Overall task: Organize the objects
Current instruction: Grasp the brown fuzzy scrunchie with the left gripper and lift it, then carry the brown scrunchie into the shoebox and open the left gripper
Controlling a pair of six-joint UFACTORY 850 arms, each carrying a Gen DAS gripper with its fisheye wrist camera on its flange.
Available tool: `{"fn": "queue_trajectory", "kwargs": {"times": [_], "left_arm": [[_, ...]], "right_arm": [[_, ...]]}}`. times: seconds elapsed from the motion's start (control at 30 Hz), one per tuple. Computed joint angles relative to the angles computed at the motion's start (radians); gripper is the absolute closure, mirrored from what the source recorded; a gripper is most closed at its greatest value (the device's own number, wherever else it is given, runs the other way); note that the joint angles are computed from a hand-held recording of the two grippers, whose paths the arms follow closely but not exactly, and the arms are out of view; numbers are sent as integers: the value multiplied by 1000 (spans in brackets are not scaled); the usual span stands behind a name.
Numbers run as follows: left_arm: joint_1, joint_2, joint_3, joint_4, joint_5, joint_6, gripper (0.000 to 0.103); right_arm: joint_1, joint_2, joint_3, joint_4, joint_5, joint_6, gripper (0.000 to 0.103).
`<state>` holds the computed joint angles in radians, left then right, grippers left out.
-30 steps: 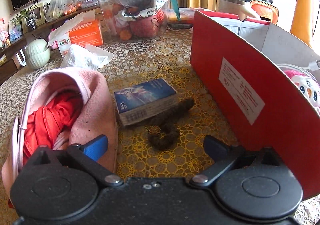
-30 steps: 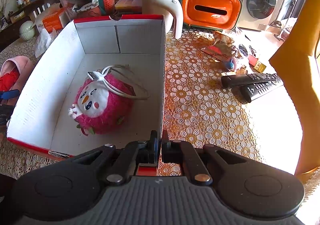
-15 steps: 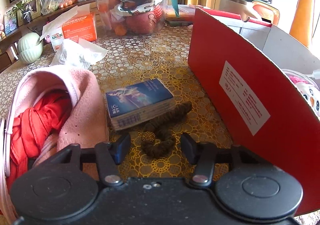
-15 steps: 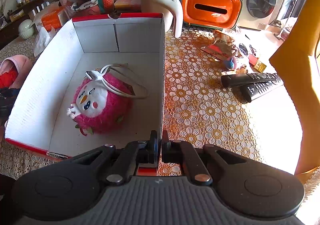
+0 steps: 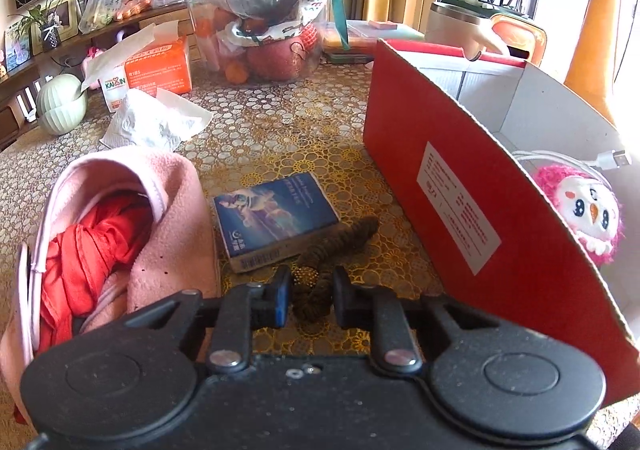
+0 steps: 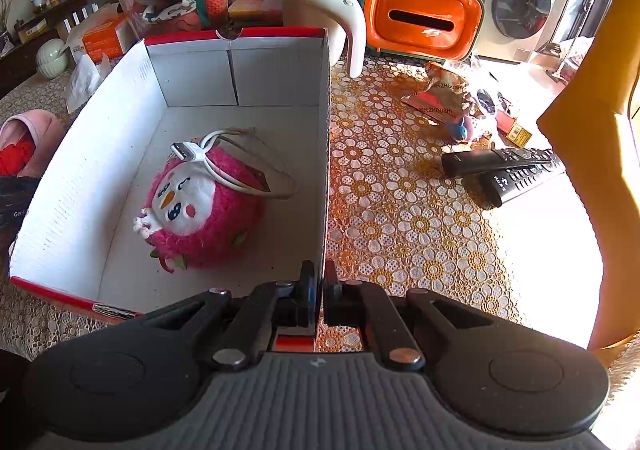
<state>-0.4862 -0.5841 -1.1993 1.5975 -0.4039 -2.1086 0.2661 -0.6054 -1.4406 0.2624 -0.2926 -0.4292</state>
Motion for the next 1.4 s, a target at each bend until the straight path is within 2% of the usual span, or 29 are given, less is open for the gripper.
{"fn": "queue_trajectory", "kwargs": {"times": [0.23,0.47,0.7,0.87,1.17,1.4], "left_arm": [[-17,87,64,71,5,-67,84],[-36,183,105,95,23,-59,84],[-58,216,84,121,34,-35,84],[-74,197,34,139,43,2,84],[-90,80,-131,0,29,230,84],[-99,-52,-311,-237,-10,571,84]], "right_arm": [[2,0,-2,-9,2,10,99],[4,2,1,-14,8,12,99],[1,4,3,23,12,-26,99],[4,4,3,-3,14,2,99],[5,3,2,2,13,0,99],[4,1,0,9,15,-4,99]]}}
